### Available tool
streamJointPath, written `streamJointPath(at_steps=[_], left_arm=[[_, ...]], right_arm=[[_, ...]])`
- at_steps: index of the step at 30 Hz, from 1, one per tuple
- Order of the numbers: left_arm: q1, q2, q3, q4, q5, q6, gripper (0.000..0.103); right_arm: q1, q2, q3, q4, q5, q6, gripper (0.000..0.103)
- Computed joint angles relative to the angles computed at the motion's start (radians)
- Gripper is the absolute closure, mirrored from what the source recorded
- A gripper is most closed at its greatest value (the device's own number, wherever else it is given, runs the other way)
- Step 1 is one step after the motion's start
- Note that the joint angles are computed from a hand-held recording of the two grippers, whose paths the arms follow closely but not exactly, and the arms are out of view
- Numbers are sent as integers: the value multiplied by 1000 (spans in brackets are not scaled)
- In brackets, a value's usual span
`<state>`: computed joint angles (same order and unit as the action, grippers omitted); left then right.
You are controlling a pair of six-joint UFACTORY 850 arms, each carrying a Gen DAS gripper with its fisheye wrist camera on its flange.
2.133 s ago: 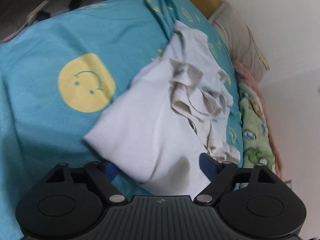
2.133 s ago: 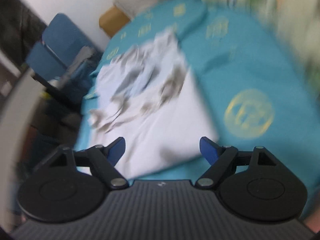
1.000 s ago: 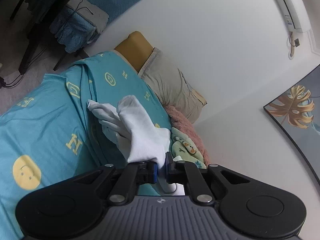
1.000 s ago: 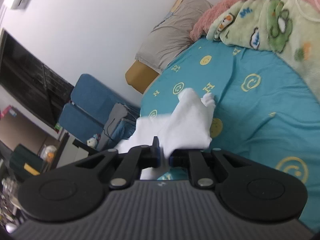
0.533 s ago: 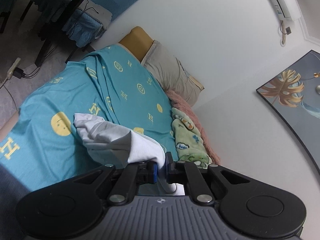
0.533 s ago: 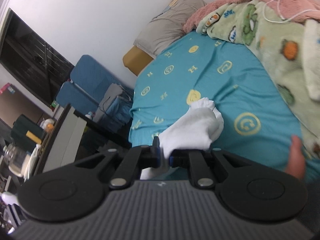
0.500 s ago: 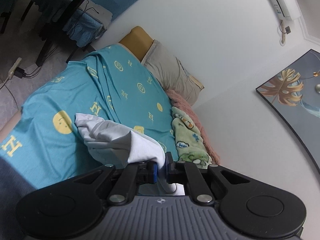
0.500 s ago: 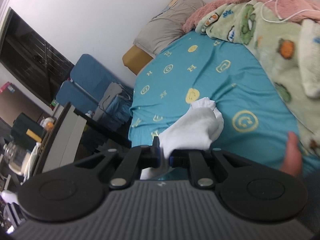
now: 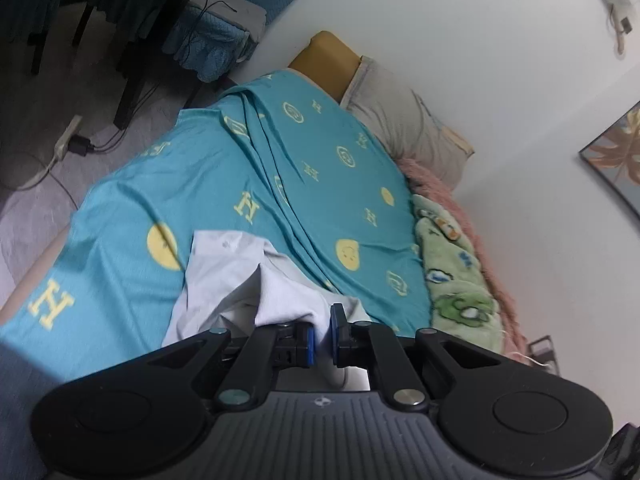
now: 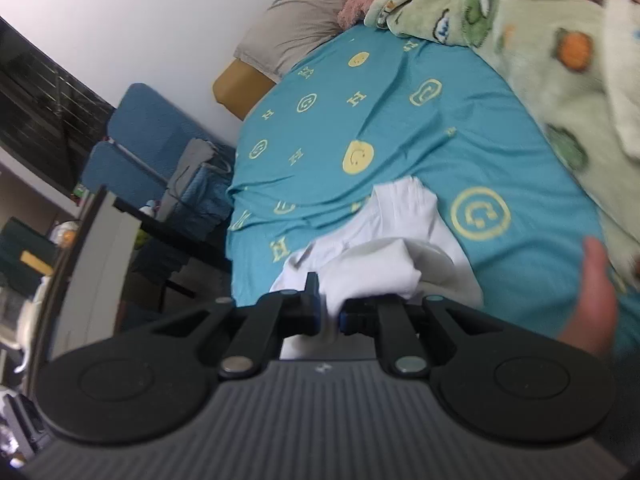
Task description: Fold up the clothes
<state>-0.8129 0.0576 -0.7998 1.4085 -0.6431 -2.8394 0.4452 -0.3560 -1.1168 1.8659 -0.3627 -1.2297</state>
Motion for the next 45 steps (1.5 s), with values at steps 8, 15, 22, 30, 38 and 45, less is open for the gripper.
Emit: streamJointPath(at_steps=[8, 15, 22, 30, 38, 45], left_arm=[[249, -225, -148, -63, 211, 206, 95], [356, -382, -235, -128, 331, 383, 93], [351, -342, -162, 192, 302, 135, 28], [268, -327, -126, 237, 155, 213, 17], [294, -478, -238, -18, 251, 561, 17], [280, -491, -245, -59, 222, 621, 18]], right_arm=[[1, -328, -378, -447, 17, 490, 90], [-9, -517, -598, -707, -63, 718, 89], [-26, -512, -586, -576, -141, 385, 41], [-12, -444, -494, -345, -118, -17, 36], [41, -601, -680, -769, 8, 320, 55], [53, -601, -665, -815, 49, 335, 57]])
